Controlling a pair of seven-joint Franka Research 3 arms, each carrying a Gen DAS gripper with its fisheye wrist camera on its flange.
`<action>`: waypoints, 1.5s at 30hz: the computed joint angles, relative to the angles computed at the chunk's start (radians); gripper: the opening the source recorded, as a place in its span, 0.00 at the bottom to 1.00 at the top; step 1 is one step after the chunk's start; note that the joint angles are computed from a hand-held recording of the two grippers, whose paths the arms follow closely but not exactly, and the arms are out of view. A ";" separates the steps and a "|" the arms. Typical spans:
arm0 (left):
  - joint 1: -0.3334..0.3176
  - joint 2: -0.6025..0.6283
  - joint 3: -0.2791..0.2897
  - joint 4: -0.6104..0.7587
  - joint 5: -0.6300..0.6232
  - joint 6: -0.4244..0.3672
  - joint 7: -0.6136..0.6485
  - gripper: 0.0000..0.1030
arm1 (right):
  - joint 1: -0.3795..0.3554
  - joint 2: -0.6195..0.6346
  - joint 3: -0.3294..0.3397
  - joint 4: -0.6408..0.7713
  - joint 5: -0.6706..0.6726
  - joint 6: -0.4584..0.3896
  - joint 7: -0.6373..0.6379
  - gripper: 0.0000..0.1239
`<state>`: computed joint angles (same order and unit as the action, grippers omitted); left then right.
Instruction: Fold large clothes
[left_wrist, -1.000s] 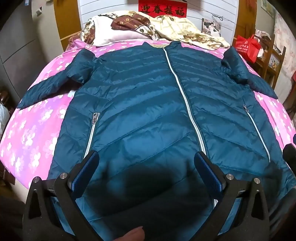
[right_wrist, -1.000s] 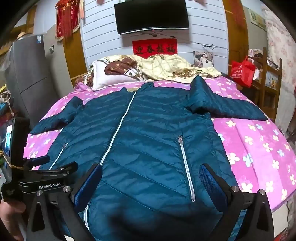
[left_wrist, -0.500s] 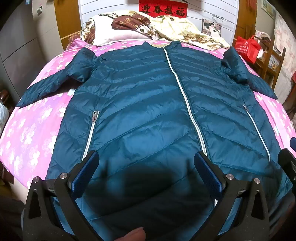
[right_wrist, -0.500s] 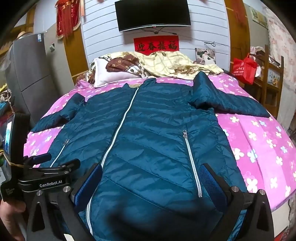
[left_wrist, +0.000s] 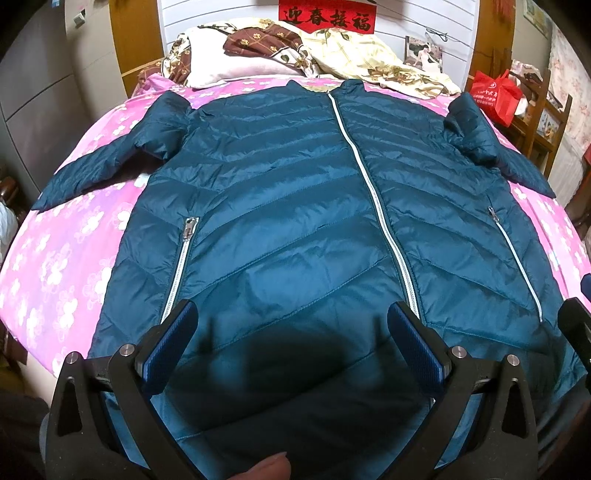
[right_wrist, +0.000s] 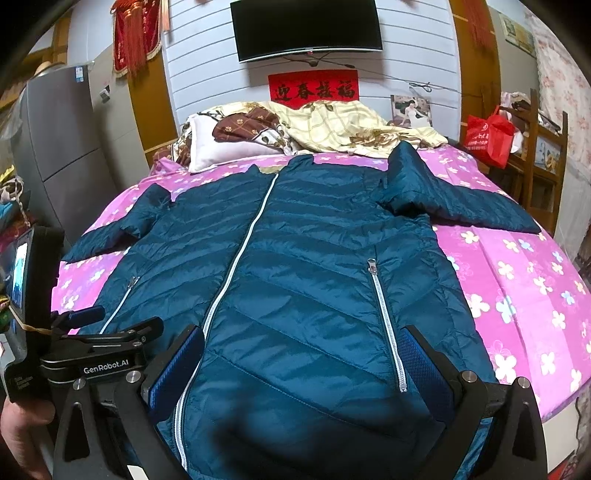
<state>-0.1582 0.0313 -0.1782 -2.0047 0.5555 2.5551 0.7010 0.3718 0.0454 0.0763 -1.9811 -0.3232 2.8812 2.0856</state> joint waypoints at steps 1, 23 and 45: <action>0.000 -0.001 0.000 -0.001 0.000 0.000 0.000 1.00 | 0.001 -0.001 0.000 -0.001 -0.001 0.001 0.001 0.83; 0.006 -0.006 0.003 -0.017 -0.012 0.014 0.004 1.00 | 0.005 0.001 0.003 0.007 -0.003 -0.013 -0.002 0.83; 0.039 -0.037 0.019 -0.048 -0.004 0.104 -0.013 1.00 | 0.006 0.023 -0.006 0.035 0.008 -0.022 -0.013 0.83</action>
<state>-0.1191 -0.0059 -0.1595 -2.0524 0.5512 2.6590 0.6882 0.3783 0.0685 0.0703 -1.9462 -0.3148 2.8591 2.0721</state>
